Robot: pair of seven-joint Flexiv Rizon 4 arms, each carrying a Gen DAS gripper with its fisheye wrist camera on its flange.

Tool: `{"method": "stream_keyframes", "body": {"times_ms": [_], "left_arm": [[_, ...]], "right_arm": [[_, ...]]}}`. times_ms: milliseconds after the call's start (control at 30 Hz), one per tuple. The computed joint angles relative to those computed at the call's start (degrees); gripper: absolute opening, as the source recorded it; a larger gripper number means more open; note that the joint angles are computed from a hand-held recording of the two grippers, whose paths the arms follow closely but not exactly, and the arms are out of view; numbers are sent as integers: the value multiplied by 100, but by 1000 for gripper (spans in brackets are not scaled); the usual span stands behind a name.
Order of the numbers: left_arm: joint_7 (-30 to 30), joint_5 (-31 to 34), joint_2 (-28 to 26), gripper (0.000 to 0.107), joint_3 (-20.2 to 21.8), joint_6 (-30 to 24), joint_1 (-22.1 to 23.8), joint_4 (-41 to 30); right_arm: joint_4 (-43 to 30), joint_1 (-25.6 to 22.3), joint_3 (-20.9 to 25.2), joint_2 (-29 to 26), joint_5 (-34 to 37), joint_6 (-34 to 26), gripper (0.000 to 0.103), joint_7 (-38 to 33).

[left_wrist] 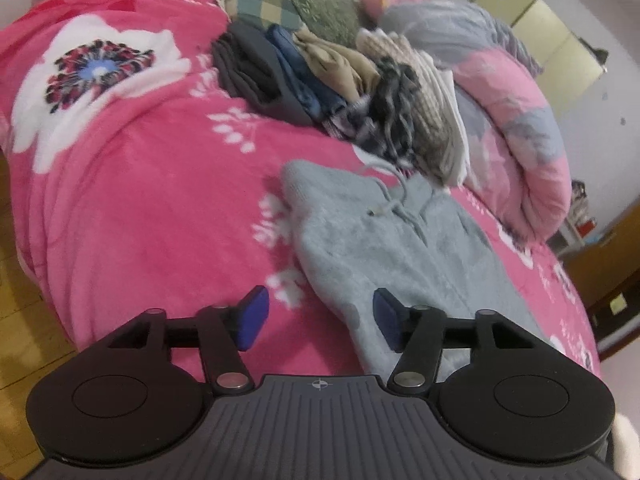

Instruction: Fold clothes

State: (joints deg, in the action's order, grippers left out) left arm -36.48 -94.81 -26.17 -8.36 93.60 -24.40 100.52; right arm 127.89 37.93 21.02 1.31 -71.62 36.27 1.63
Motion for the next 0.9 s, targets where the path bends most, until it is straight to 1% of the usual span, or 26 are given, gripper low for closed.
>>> {"method": "stream_keyframes", "body": {"times_ms": [67, 100, 133, 167, 200, 233, 267, 300, 333, 400, 433, 467, 567, 600, 633, 667, 700, 733, 767, 800, 833, 867, 900], "left_arm": [[52, 52, -127, 58, -17, -90, 69, -128], [71, 92, -189, 58, -43, -130, 119, -190], [-131, 346, -292, 57, -82, -194, 202, -251], [-341, 617, -397, 56, -137, -252, 300, -315], [-371, 662, -485, 52, -222, -233, 360, -410], [-403, 708, -574, 45, -307, -211, 417, -506], [-445, 768, -664, 37, -389, -192, 472, -601], [-488, 864, -702, 18, -457, -213, 533, -643], [-821, 1248, -718, 11, -406, -242, 552, -646], [-1491, 1988, -758, 4, -188, -354, 515, -694], [-1556, 2124, -723, 0, -200, -336, 556, -727], [-1616, 2268, -687, 0, -247, -305, 620, -757], [-871, 1722, -441, 0, -966, -302, 1168, -806], [-601, 1567, -382, 0, -1152, -283, 1316, -817], [-607, 1650, -369, 0, -1151, -312, 1364, -795], [-635, 1756, -359, 0, -1141, -346, 1408, -774], [-865, 2019, -389, 0, -1041, -430, 1412, -747], [-1259, 2388, -450, 0, -867, -587, 1401, -710], [-1621, 2713, -532, 0, -703, -762, 1393, -693], [-1924, 2986, -626, 0, -602, -896, 1417, -684], [-1964, 2949, -684, 1, -687, -950, 1517, -665], [-1999, 2918, -744, 2, -803, -993, 1638, -643], [-2041, 2903, -807, 5, -934, -1032, 1773, -622]], "right_arm": [[-260, -3, -149, -406, -274, 43, 60, -303], [-372, 8, -222, -575, -358, 51, 56, -409], [-450, 28, -273, -692, -334, -2, 51, -471], [-529, 51, -325, -808, -308, -55, 50, -535], [-612, 75, -378, -924, -278, -109, 44, -601], [-673, 110, -407, -1014, -158, -212, 34, -693], [-737, 132, -439, -1111, 16, -287, 29, -799], [-749, 117, -470, -1139, 145, -211, 12, -827], [-732, 116, -497, -1124, 173, -168, 7, -759], [-671, 108, -529, -1055, 150, -114, 4, -646], [-659, 104, -534, -990, 92, -100, 4, -595], [-631, 76, -518, -850, 93, -44, 4, -516], [-513, -72, -423, -324, 134, 234, 4, -204], [-432, -162, -395, -117, 135, 432, 4, -69], [-319, -276, -368, 147, 169, 705, 4, 125], [-167, -414, -363, 379, 183, 1122, 4, 280], [-22, -555, -361, 605, 195, 1543, 4, 435], [98, -682, -370, 748, 172, 1933, 4, 486], [236, -771, -356, 868, 295, 2262, 4, 455], [341, -780, -280, 902, 704, 2335, 4, 235], [439, -776, -204, 935, 1131, 2394, 4, 3], [473, -771, -109, 874, 1436, 2293, 4, -201], [499, -752, -31, 810, 1732, 2185, 4, -396]]}}
